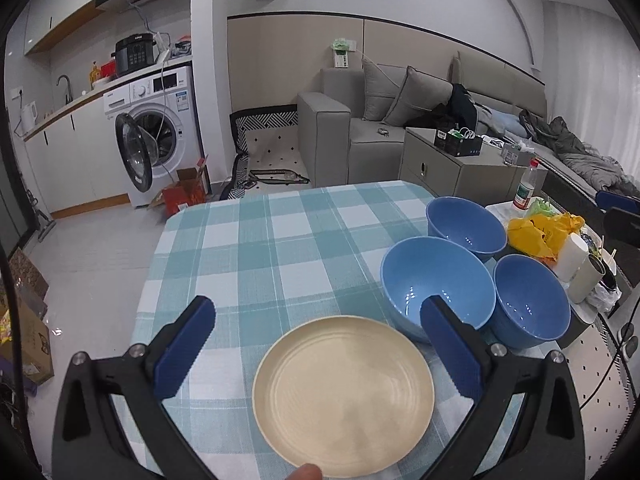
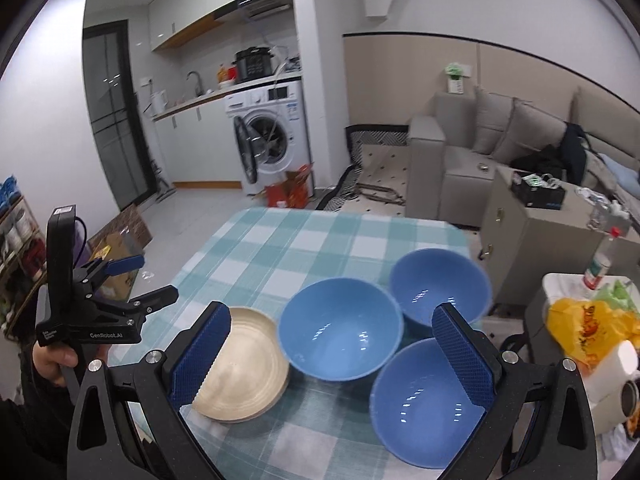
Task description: Organize plates and bowls
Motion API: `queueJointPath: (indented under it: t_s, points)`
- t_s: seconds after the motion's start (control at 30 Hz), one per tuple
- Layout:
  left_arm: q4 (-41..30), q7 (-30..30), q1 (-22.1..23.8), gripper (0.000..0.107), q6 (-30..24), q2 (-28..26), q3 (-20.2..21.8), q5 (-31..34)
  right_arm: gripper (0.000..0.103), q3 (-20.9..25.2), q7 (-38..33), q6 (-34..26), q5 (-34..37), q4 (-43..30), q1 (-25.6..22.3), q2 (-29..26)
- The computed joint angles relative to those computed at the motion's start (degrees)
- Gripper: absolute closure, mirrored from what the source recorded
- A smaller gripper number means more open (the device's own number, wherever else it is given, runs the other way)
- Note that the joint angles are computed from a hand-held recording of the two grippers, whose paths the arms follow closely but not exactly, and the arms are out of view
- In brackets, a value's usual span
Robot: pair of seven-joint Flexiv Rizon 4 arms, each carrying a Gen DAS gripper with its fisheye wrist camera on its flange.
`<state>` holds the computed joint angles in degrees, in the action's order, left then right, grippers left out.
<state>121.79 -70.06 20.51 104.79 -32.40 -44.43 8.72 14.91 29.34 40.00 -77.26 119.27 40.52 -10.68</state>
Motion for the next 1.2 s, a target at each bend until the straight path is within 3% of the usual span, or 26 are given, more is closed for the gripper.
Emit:
queueJointPath:
  t_s: [0.1, 0.33, 0.7, 0.9, 1.2]
  points:
    - [-1.1, -0.4, -1.2, 0.004, -0.3, 0.4, -0.3, -0.4, 0.0, 2.0, -1.8, -7.5, 5.1, 0.9, 1.5, 3.0]
    - [-4.9, 0.6, -5.7, 0.004, -1.1, 0.4, 0.4, -1.8, 0.0, 4.6, -3.3, -11.7, 10.8, 3.3, 0.2, 9.0]
    - [-14.7, 3.9, -17.3, 0.004, -6.0, -2.8, 7.7, -8.0, 0.0, 3.6, -5.6, -7.7, 11.4, 5.9, -4.4, 10.4]
    - [-20.9, 8.0, -23.5, 0.004, -9.5, -5.9, 11.5, -12.0, 0.0, 2.2, -2.0, -3.3, 8.3, 8.5, -7.8, 10.5]
    - [-31.0, 14.1, -31.2, 0.004, -15.3, -10.9, 16.2, -17.8, 0.001, 0.6, -1.4, -1.1, 10.3, 9.5, -11.0, 9.7]
